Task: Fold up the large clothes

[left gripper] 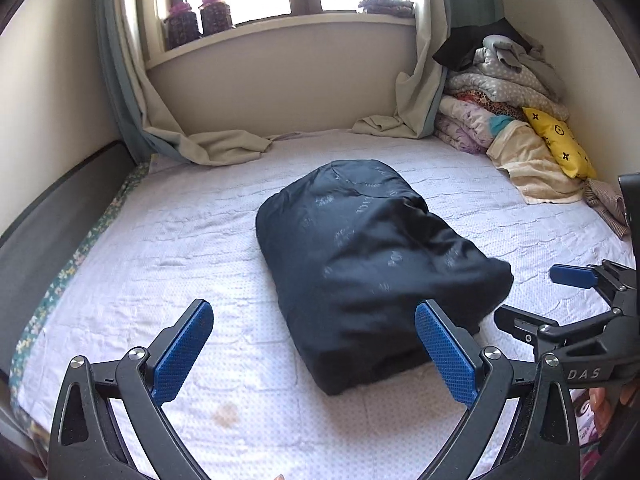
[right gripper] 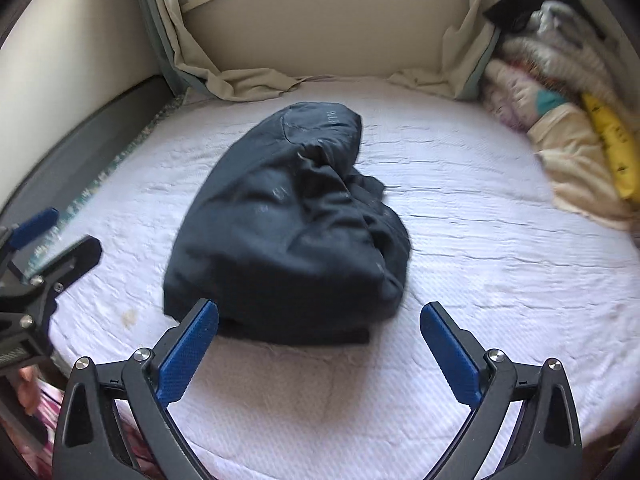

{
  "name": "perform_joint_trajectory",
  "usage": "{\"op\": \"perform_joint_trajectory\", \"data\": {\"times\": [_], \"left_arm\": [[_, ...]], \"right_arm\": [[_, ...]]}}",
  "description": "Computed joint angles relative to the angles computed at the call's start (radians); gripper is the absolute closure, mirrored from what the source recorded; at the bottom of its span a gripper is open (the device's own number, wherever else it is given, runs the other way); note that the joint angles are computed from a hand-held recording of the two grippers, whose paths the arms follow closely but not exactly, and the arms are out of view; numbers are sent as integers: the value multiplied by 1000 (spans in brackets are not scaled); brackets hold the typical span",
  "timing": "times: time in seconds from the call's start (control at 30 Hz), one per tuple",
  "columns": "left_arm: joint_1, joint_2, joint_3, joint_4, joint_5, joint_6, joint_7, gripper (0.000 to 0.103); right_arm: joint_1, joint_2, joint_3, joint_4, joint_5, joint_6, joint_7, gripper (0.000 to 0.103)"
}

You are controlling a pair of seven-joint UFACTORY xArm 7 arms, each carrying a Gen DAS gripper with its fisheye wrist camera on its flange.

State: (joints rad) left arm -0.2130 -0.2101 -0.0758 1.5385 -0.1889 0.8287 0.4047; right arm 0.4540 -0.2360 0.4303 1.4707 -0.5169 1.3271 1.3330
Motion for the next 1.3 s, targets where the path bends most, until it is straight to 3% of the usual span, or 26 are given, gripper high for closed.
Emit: {"op": "perform_joint_trajectory", "data": {"times": [0.2,0.5,1.3], "left_arm": [[20,-125,-15,-181,83,-81,-37,1],[32,-116,8,-169,63,58,-137,1],[19,-111,2,-175,64,69,-138,1]], "right_arm": [[36,4,52,14,-33,127,77,2],[61,-21,77,-8,-34,158,155,2],[56,-25,73,-19,-37,148,154,2]]}}
